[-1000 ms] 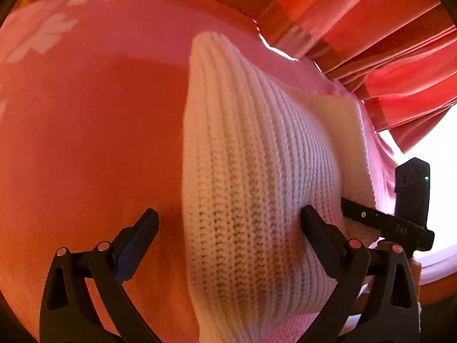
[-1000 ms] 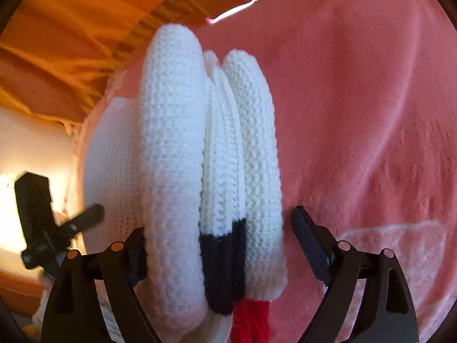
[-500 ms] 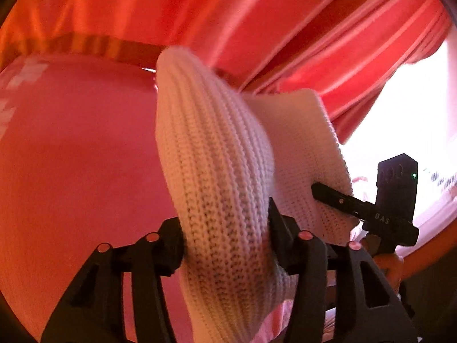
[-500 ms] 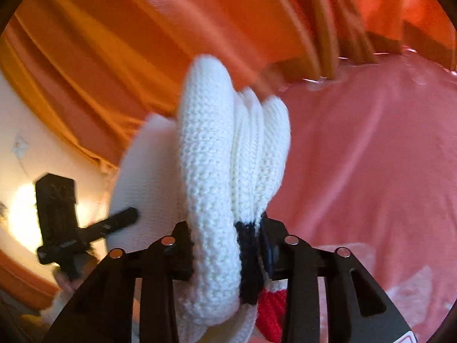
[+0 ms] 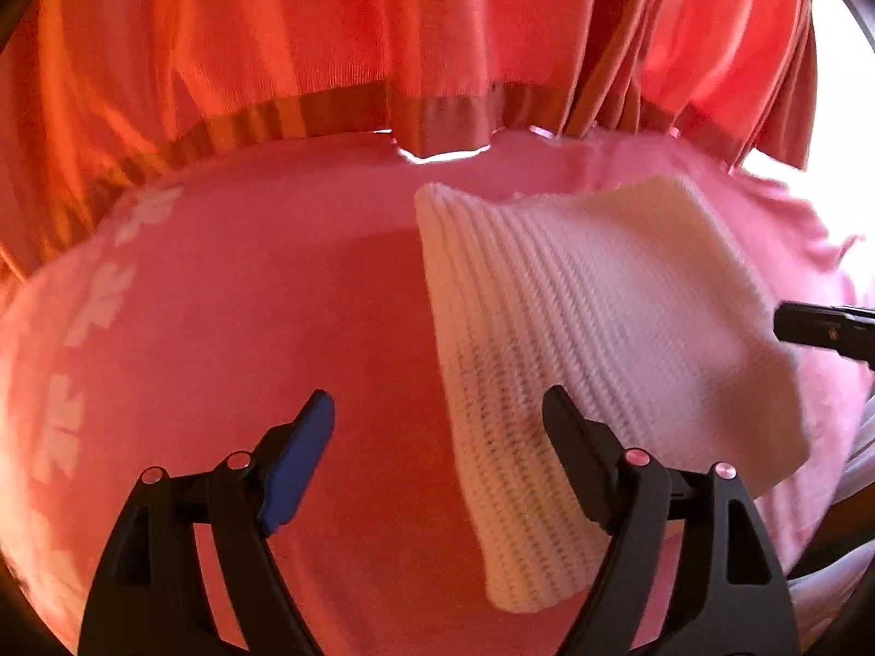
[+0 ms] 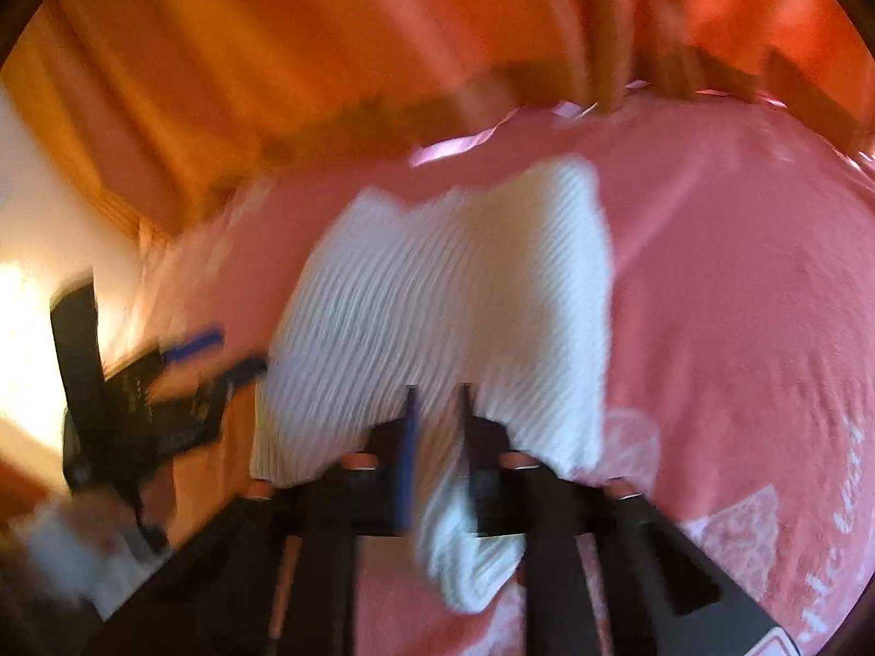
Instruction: Fold small clothes
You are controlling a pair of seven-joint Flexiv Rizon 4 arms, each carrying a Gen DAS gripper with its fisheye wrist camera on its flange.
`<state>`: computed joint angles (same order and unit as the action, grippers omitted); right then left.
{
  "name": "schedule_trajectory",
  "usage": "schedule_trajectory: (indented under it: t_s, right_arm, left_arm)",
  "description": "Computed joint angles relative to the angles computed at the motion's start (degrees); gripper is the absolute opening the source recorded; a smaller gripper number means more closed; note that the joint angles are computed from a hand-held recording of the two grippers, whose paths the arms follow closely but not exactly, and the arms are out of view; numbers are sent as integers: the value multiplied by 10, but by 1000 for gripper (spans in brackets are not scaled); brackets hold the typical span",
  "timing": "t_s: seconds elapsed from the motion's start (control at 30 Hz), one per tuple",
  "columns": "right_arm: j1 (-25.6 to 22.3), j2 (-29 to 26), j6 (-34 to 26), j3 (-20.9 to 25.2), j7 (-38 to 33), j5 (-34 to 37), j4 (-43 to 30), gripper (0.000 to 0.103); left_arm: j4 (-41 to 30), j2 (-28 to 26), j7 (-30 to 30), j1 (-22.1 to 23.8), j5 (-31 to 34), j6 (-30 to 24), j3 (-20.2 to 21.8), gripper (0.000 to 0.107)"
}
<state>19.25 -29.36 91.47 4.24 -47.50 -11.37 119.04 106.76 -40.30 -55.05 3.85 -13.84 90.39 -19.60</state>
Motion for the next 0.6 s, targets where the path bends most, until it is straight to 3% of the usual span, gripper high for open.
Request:
schedule_trajectory:
  t_s: [0.07, 0.1, 0.13, 0.23, 0.3, 0.33, 0.43, 0.6]
  right_arm:
    - [-16, -12, -112, 3, 59, -115, -13, 0]
    - [-23, -16, -134, 4, 79, -151, -17, 0]
    - [-36, -16, -119, 14, 84, -149, -13, 0]
    - [7, 12, -64, -25, 51, -95, 12, 1]
    - [23, 20, -57, -9, -54, 12, 5, 2]
    - [29, 17, -84, -1, -113, 56, -7, 2]
    - [88, -4, -208, -59, -122, 40, -33, 0]
    - [75, -1, -205, -50, -138, 61, -34, 0]
  left_arm:
    - [3, -3, 1, -8, 9, 18, 14, 77]
    - [3, -5, 0, -13, 14, 25, 19, 81]
    - [3, -4, 0, -15, 17, 24, 21, 81]
    - [9, 2, -10, -26, 24, 34, 36, 81]
    - [16, 3, -14, -24, 30, 40, 38, 81]
    - [15, 3, -18, -27, 30, 40, 40, 81]
    - [13, 1, -25, -30, 34, 40, 44, 82]
    - [14, 5, -31, -36, 41, 38, 52, 82]
